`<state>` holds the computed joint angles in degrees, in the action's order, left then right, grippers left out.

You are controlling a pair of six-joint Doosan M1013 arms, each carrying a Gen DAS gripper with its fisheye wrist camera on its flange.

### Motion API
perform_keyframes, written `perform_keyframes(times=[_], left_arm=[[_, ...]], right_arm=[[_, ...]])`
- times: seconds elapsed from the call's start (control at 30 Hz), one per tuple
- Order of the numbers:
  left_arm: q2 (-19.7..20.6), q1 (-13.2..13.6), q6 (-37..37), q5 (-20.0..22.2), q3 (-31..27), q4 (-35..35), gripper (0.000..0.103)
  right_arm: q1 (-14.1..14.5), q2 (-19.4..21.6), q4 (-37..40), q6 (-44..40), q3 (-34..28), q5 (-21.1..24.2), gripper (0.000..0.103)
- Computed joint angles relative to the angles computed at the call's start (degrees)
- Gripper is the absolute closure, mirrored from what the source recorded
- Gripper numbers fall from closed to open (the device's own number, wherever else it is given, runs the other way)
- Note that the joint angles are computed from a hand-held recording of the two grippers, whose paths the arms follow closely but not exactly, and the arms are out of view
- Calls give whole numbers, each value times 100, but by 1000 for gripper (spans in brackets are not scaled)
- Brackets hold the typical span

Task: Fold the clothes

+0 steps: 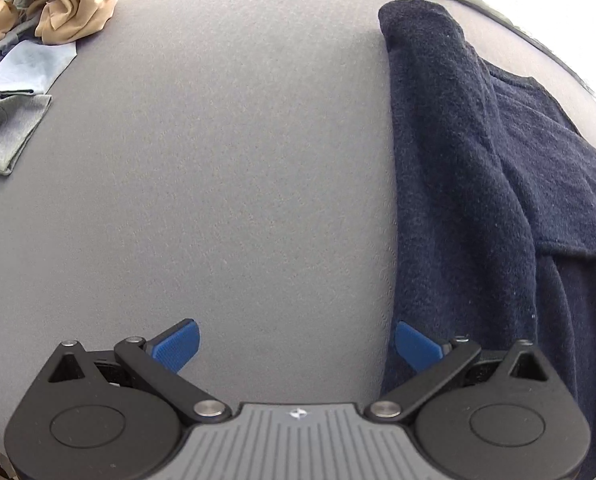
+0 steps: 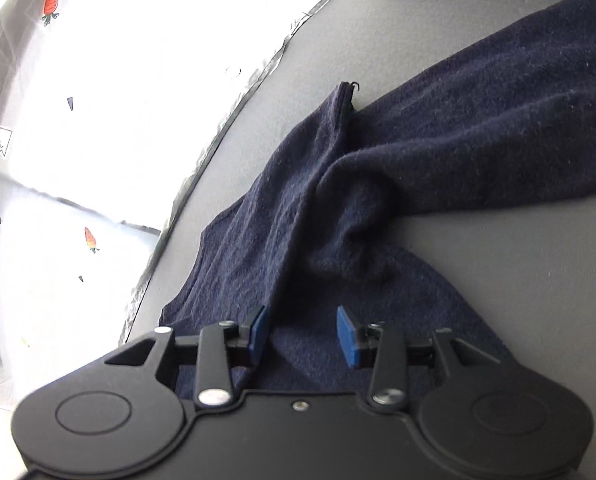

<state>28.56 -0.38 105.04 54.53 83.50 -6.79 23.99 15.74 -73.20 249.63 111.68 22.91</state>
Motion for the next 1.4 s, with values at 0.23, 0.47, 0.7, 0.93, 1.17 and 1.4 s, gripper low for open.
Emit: perform_keyframes(times=[0.23,0.47,0.7,0.93,1.17,1.4], left_arm=[[757,-561,-633,-91,-1048,317,0],[1512,-931,-923,131,-2194,757,0],[1854,-1118,-1206,262,-2649,1235,0],[2037,-1192,-1675,235,-2851,1262,0],[2057,-1232,-1665,526,-3013,1460,0],[1779,-1191,-1393,848,-2554,1047,0]], right_arm=[[-713,378,1133,-1813,-548,867,49],[-1259,760,2331,-3748,-938,484,47],[-1128,473,-228,-1796,-626,381,95],[-1105,339,456,-2048,-400,1325,95],[-1138,336,1292,-2115,-231,1183,47],[-1218,317,976,-2176,-148,548,61]])
